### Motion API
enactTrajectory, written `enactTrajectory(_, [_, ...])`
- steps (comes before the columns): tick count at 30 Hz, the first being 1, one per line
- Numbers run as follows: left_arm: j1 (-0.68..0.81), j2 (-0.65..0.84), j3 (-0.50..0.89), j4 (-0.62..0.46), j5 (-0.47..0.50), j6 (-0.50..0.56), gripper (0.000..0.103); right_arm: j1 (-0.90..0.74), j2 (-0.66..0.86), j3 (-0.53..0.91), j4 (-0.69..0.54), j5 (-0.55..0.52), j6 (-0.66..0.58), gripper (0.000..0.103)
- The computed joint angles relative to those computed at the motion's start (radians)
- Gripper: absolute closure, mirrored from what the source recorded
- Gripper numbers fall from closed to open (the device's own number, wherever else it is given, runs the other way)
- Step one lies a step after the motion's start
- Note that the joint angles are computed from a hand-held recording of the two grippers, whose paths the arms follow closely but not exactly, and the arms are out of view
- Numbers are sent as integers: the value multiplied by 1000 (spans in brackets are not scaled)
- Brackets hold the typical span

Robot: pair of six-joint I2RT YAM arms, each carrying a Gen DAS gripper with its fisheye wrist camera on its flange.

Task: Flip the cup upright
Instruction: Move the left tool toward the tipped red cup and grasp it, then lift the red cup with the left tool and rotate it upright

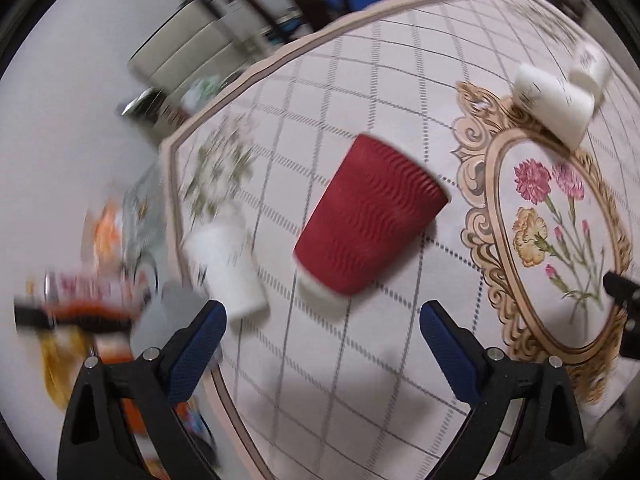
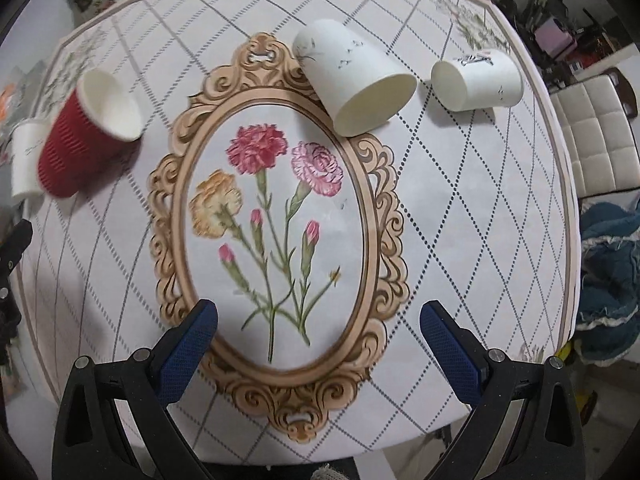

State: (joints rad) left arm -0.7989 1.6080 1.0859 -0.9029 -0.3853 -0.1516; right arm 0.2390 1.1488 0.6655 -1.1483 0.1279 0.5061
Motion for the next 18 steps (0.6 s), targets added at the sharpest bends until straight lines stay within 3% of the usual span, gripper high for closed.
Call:
enactTrajectory(4, [9,85,27,124,9,198,5,-73,90,-9,70,-12,-45,1])
enactTrajectory(7, [8,153,58,164,28,286,5,-127,144,-18,118,-13,-67,1])
enactTrajectory(13, [28,273,100,203,46,362,6,-207,229,-22,188,-13,-110,1])
enactTrajectory(18, [52,356,131,229,45,397,25,-251,276,-17,229,-10,-141,1])
